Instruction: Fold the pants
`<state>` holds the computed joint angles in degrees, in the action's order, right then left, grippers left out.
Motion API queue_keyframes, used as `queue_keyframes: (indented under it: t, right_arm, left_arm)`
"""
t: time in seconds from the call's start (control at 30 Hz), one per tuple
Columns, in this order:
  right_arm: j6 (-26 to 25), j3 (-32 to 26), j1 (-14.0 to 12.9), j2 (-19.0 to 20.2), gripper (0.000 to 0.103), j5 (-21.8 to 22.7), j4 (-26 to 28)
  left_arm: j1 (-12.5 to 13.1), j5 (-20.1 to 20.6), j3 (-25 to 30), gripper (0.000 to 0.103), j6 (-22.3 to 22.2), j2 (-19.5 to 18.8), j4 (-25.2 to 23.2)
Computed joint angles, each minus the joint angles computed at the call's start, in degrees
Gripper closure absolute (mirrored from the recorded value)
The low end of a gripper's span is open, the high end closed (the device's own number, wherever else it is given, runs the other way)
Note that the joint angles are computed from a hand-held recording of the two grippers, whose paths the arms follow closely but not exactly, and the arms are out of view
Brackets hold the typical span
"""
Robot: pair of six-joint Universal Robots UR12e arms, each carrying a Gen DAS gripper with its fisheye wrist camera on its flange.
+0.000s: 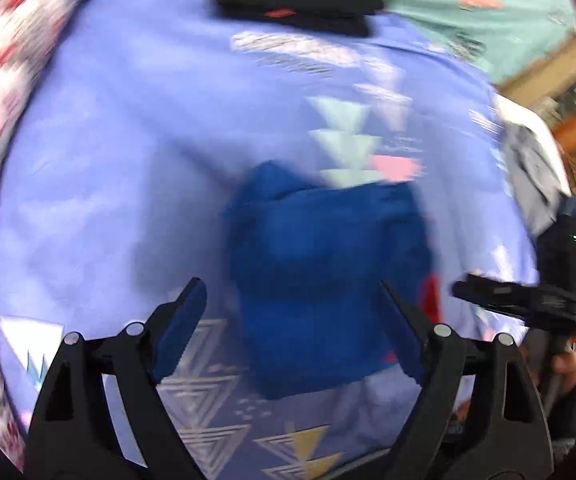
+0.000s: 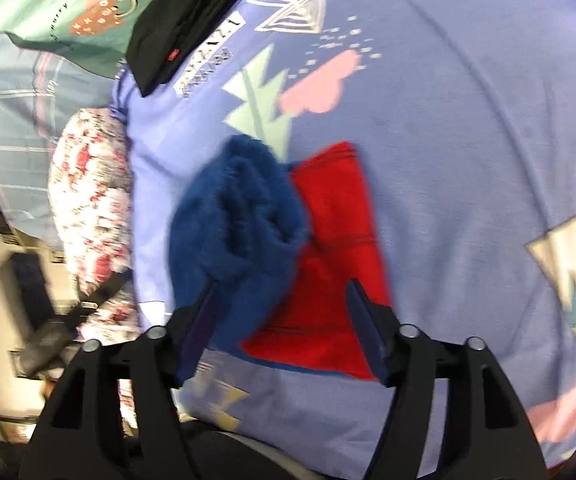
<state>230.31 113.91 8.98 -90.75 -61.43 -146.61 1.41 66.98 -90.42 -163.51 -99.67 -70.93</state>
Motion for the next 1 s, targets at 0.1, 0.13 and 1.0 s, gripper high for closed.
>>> queue_keyframes:
  t: [0.1,0.13,1.0]
  right_arm:
    - [4.05,-1.55,0.14,2.37,0.014,0.29,-0.75]
    - [5.23,-1.7,0.01,2.99,0.014,1.21,-1.36]
    - [-5.46,0.12,3.31,-2.21,0.021,-14.97,13.62]
  left_arm:
    - [0.86,2.31,-0.03,0.017,-3.44,-0.63,-1.41]
    - [1.17,3.11,-0.28,0.017,-4.3,-0.65,-1.61]
    - [-0.98,3.16,0.47,0.017,-0.57,-2.36,-2.74]
